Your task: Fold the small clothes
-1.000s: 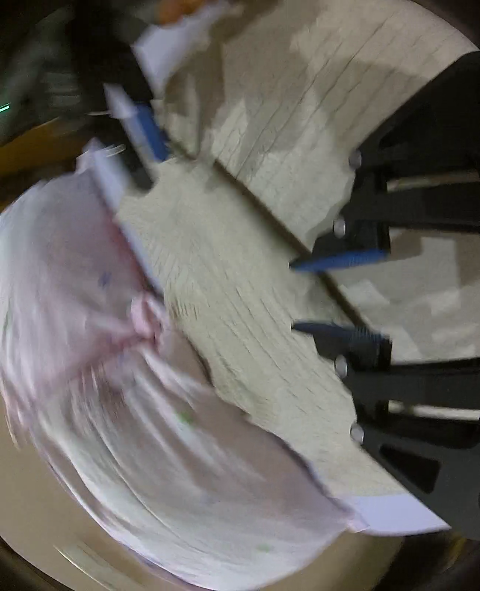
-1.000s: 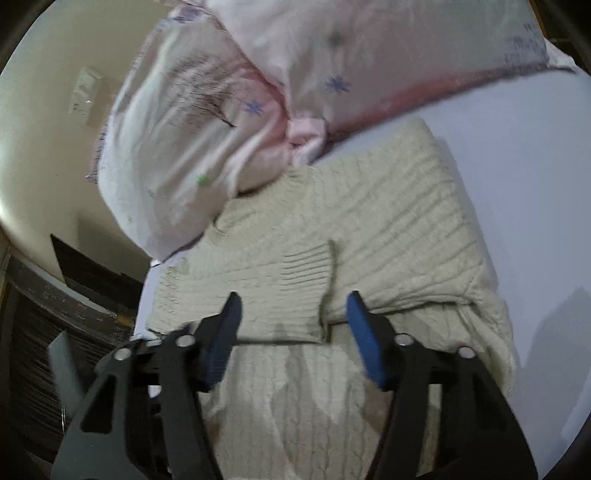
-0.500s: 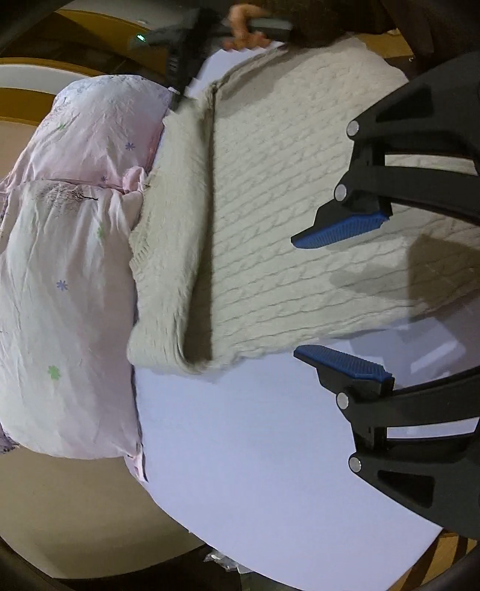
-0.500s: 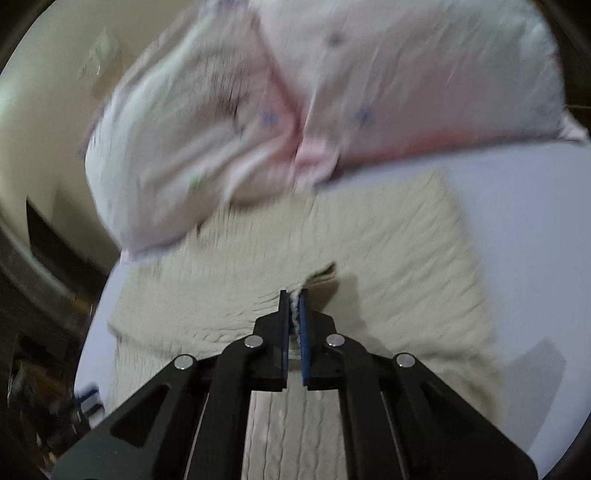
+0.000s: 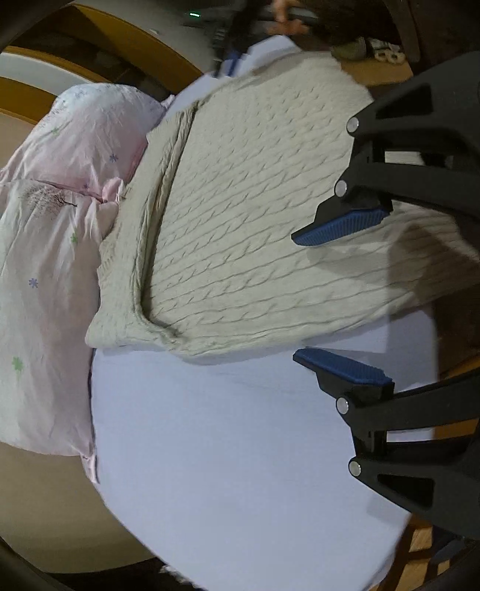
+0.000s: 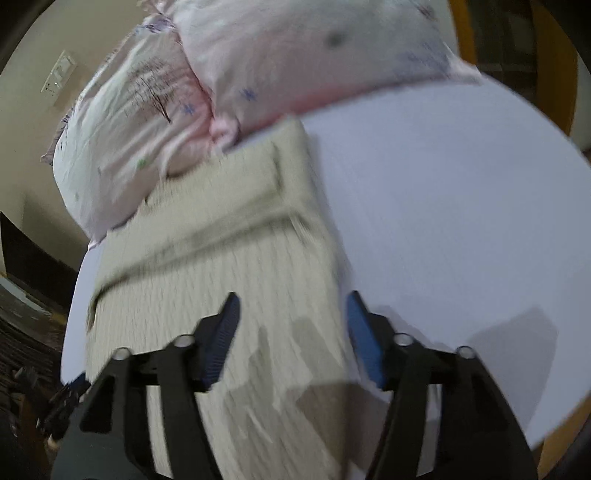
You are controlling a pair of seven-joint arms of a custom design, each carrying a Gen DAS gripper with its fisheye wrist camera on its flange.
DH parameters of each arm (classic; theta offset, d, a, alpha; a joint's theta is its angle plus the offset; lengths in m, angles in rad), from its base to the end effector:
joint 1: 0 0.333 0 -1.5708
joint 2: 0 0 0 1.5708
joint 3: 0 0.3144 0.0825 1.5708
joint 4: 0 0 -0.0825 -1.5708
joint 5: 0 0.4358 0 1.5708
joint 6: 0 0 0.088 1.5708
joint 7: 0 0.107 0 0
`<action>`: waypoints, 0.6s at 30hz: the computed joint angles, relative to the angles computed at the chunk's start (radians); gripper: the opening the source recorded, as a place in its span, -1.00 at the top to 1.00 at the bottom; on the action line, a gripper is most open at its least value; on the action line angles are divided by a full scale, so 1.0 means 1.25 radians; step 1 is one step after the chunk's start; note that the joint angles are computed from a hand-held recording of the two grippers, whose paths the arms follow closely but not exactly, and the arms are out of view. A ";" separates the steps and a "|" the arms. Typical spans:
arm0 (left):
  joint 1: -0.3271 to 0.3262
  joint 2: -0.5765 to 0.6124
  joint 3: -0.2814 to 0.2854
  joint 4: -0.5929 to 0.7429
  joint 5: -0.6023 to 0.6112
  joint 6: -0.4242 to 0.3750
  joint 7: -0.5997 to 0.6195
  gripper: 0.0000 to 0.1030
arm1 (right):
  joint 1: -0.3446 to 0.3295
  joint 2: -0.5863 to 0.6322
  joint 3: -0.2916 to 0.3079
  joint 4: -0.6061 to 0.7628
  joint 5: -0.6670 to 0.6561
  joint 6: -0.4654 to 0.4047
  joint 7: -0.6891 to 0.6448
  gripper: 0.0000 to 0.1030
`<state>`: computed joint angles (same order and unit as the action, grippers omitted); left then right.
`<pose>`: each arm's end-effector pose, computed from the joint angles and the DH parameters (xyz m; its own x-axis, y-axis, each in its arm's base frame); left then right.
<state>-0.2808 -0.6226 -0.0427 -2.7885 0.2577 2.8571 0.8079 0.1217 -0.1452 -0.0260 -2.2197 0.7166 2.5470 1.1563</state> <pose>0.3998 -0.1477 0.4321 0.1251 -0.9607 0.2479 -0.7592 -0.2536 -0.5994 0.5813 0.0469 0.4599 0.1156 -0.9008 -0.4185 -0.8676 0.1136 -0.4841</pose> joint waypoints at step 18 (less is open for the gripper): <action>-0.131 -0.036 0.132 -0.016 -0.101 0.090 0.122 0.82 | -0.028 -0.056 -0.110 -0.050 0.556 -0.447 -0.370 0.86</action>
<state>-0.4447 -0.6673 0.1218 -2.8086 0.1308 2.9699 0.9605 0.0868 -0.2151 -0.1631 -2.2817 1.4119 1.9884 0.6939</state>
